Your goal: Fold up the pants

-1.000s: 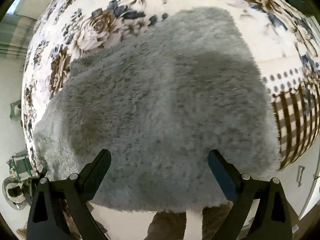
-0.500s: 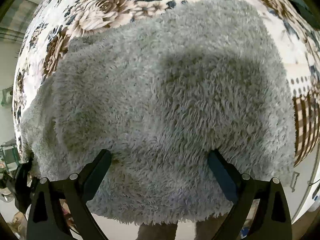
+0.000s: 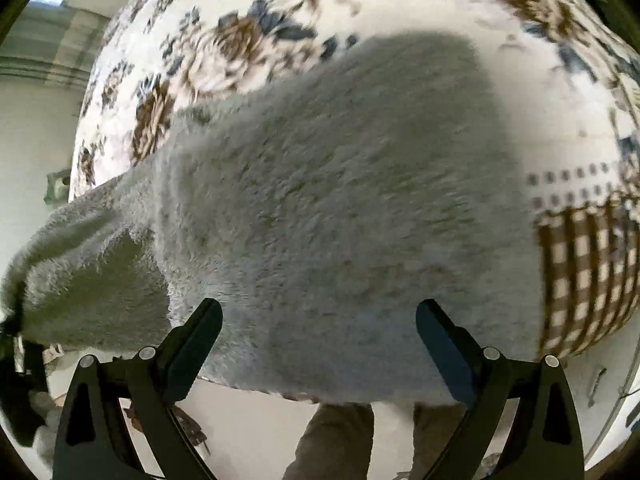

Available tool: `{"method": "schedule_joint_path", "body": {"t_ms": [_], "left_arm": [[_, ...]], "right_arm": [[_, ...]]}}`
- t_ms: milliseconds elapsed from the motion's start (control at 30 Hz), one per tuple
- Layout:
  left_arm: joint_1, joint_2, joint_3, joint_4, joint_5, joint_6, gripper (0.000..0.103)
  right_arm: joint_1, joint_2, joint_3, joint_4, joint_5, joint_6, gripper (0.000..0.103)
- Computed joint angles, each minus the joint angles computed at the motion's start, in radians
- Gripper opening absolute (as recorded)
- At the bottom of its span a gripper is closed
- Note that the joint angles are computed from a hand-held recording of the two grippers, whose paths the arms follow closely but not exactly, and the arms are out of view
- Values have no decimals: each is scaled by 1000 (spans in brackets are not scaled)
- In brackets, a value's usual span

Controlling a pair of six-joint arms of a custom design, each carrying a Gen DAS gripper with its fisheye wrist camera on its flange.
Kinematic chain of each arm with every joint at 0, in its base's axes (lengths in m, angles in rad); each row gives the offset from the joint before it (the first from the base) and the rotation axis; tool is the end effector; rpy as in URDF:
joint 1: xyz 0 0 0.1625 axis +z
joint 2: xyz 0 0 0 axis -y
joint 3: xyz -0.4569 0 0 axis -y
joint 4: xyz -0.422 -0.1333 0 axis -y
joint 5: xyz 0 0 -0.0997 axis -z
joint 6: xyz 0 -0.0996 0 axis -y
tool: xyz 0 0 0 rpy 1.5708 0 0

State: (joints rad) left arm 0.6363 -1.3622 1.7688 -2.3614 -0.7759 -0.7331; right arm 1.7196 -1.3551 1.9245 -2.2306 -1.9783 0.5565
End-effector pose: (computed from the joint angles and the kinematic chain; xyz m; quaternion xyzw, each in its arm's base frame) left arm -0.3618 -0.5214 0.4153 0.0175 0.9079 -0.3996 0.1251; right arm 0.1759 -0.5406 0.2992 -0.2070 -0.9562 0.1113 0.1744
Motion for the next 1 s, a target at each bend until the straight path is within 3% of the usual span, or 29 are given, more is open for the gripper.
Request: {"method": "schedule_joint_path", "body": {"t_ms": [133, 267, 433, 533, 600, 667, 767, 800, 900, 1000], "left_arm": [[-69, 115, -56, -94, -147, 104, 11], [-99, 246, -95, -120, -354, 101, 11], [-93, 402, -208, 53, -592, 60, 12], [-83, 444, -261, 157, -681, 41, 33], [-82, 448, -280, 185, -709, 69, 74], [-90, 442, -298, 210, -712, 100, 90], [-111, 418, -320, 265, -661, 122, 90], [-116, 411, -327, 289, -636, 119, 90], [-99, 373, -331, 374, -505, 85, 90], [-54, 355, -340, 495, -370, 39, 90]], "right_arm": [[-28, -88, 15, 11, -13, -11, 99], [-77, -205, 51, 50, -58, -18, 99], [-174, -343, 101, 102, -103, -22, 99], [-236, -409, 126, 103, -87, -50, 99], [-266, -440, 143, 79, -64, -65, 99], [-284, -455, 157, 38, -32, -72, 100], [-300, -458, 168, -37, 26, -81, 100], [-317, -458, 172, -78, 83, -93, 100], [-335, -407, 169, -173, 219, -104, 100], [-343, -323, 131, -186, 300, -126, 100]]}}
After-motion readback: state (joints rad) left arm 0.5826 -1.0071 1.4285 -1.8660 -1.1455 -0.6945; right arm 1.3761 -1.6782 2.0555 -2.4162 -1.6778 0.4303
